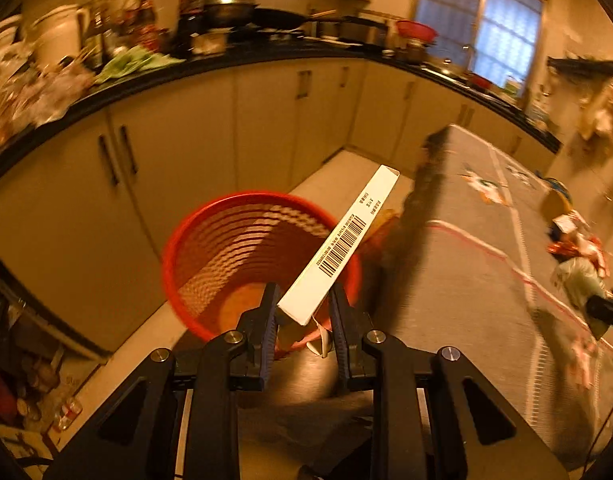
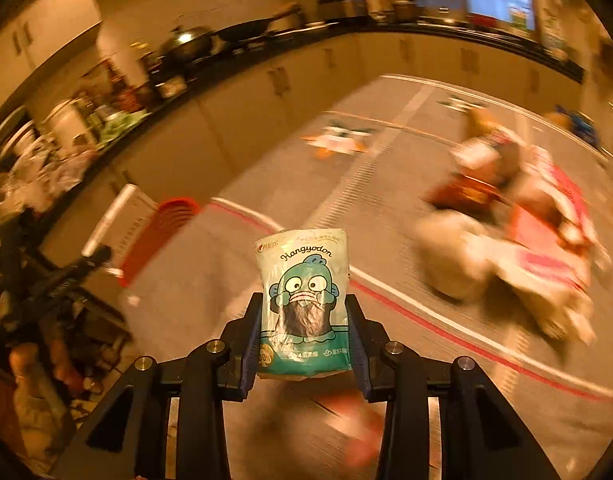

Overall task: Collect trash
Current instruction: 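Carry the barcode strip and green packet to the red wastebasket and release both, then move both tools back over the trash pile on the table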

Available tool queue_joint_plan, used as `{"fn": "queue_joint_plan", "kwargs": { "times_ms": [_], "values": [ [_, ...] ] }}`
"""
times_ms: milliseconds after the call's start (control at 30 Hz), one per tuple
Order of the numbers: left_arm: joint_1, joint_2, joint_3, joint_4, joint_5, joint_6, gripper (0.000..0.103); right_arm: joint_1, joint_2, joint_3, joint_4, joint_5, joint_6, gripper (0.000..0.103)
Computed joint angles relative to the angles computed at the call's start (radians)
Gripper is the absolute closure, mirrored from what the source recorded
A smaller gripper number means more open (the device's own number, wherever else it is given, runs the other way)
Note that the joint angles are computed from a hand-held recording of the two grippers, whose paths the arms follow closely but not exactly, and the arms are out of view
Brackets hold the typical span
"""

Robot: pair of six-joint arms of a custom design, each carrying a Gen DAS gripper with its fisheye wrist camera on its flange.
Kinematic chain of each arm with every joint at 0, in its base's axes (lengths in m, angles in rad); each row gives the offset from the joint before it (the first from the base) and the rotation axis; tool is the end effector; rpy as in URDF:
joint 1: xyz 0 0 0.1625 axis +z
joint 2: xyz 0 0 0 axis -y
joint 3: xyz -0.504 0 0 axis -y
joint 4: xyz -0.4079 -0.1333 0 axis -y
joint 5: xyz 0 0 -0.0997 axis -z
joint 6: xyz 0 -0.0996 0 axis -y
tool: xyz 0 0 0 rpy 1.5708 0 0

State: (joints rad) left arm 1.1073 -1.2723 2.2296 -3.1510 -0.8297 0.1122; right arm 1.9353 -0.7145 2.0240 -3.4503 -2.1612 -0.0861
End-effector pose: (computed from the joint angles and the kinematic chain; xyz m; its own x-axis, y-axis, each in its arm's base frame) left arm -0.0472 -0.5431 0.3092 -0.7901 0.0590 -0.6102 0.4544 0.7244 -0.5183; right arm 0.2919 -0.5466 0.0828 -0.8542 -0.0830 0.5134 -0.3750 0.7823 -0.4973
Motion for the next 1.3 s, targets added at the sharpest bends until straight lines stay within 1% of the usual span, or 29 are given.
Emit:
{"fn": "queue_joint_plan", "kwargs": {
  "times_ms": [200, 333, 367, 400, 433, 500, 567, 600, 667, 733, 867, 967, 1067, 1300],
  "values": [
    [0.07, 0.031, -0.062, 0.025, 0.017, 0.013, 0.079, 0.006, 0.128, -0.234, 0.178, 0.131, -0.029, 0.06],
    [0.098, 0.044, -0.096, 0.04, 0.004, 0.017, 0.078, 0.01, 0.229, -0.398, 0.295, 0.193, -0.035, 0.059],
    [0.1, 0.047, -0.099, 0.035, 0.007, 0.022, 0.076, 0.011, 0.253, -0.436, 0.315, 0.199, -0.039, 0.059],
    [0.103, 0.05, -0.102, 0.032, 0.01, 0.024, 0.072, 0.012, 0.283, -0.481, 0.332, 0.209, -0.049, 0.056],
    [0.106, 0.051, -0.106, 0.033, 0.008, 0.023, 0.069, 0.01, 0.302, -0.51, 0.341, 0.22, -0.055, 0.05],
    [0.112, 0.052, -0.11, 0.03, 0.001, 0.018, 0.056, 0.001, 0.333, -0.56, 0.368, 0.26, -0.053, 0.045],
    [0.114, 0.053, -0.109, 0.022, 0.001, 0.015, 0.052, -0.001, 0.351, -0.596, 0.398, 0.273, -0.041, 0.038],
    [0.113, 0.052, -0.107, 0.02, 0.005, 0.012, 0.052, -0.001, 0.355, -0.6, 0.397, 0.273, -0.033, 0.037],
    [0.11, 0.05, -0.1, 0.017, 0.017, 0.006, 0.05, -0.004, 0.349, -0.592, 0.394, 0.282, -0.024, 0.037],
    [0.104, 0.048, -0.093, 0.011, 0.031, 0.003, 0.048, -0.002, 0.334, -0.565, 0.373, 0.261, -0.022, 0.037],
    [0.078, 0.047, -0.071, 0.007, 0.081, -0.006, 0.045, -0.007, 0.28, -0.469, 0.283, 0.232, -0.013, 0.033],
    [0.042, 0.048, -0.046, -0.004, 0.139, -0.01, 0.04, -0.011, 0.234, -0.385, 0.216, 0.221, 0.005, 0.032],
    [-0.007, 0.057, -0.014, -0.043, 0.221, 0.0, 0.036, -0.014, 0.193, -0.305, 0.153, 0.2, 0.021, 0.032],
    [-0.104, 0.056, 0.049, -0.053, 0.298, -0.029, 0.034, -0.015, 0.109, -0.135, 0.0, 0.161, 0.02, 0.03]
  ]
}}
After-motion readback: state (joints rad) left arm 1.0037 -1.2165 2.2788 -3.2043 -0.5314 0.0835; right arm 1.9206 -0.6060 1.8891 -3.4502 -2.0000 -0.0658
